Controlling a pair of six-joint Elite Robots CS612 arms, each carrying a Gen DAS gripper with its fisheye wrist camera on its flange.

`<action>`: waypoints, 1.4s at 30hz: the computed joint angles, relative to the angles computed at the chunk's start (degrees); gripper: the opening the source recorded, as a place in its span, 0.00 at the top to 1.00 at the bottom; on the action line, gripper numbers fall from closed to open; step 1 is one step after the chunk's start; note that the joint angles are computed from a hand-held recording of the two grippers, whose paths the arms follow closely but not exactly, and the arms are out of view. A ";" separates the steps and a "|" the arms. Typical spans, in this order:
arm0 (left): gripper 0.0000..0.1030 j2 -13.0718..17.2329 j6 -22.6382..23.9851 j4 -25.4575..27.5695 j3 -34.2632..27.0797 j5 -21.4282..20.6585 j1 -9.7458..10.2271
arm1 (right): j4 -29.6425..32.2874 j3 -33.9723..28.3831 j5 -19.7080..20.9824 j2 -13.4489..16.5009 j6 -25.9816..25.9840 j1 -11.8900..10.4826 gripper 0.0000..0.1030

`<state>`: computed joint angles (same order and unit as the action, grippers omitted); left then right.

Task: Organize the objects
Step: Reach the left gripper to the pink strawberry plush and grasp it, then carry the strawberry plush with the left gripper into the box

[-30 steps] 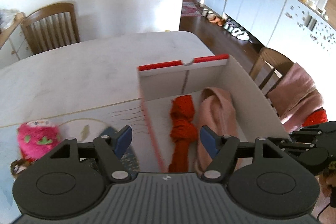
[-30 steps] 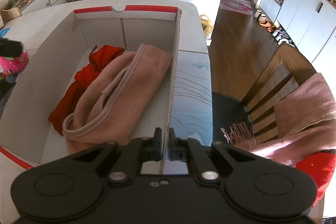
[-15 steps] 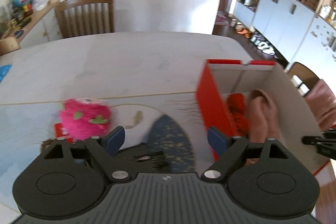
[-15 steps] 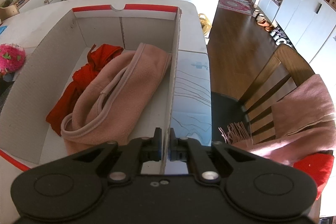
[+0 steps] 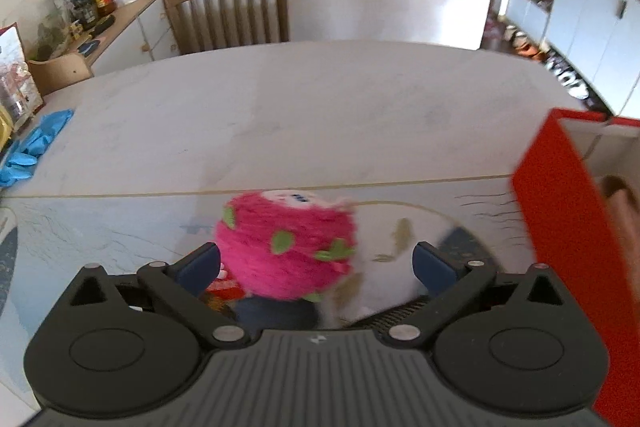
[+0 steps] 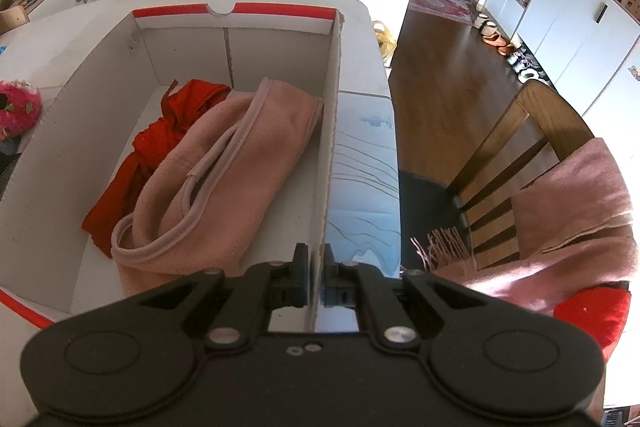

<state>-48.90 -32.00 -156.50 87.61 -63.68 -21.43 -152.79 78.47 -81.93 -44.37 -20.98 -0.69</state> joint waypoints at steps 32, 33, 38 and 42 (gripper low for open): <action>0.19 4.36 2.63 3.81 -4.09 2.94 1.25 | 6.10 -2.49 -0.12 0.53 1.17 0.05 0.96; 0.20 4.31 2.56 3.62 -3.99 2.94 1.23 | 6.07 -2.49 -0.06 0.55 1.16 0.04 0.96; 0.22 3.69 0.76 3.11 -3.28 3.27 1.05 | 5.92 -2.45 0.21 0.58 1.18 -0.05 0.97; 0.22 2.53 0.09 2.09 -2.13 3.18 0.60 | 5.81 -2.40 0.37 0.57 1.16 -0.07 0.97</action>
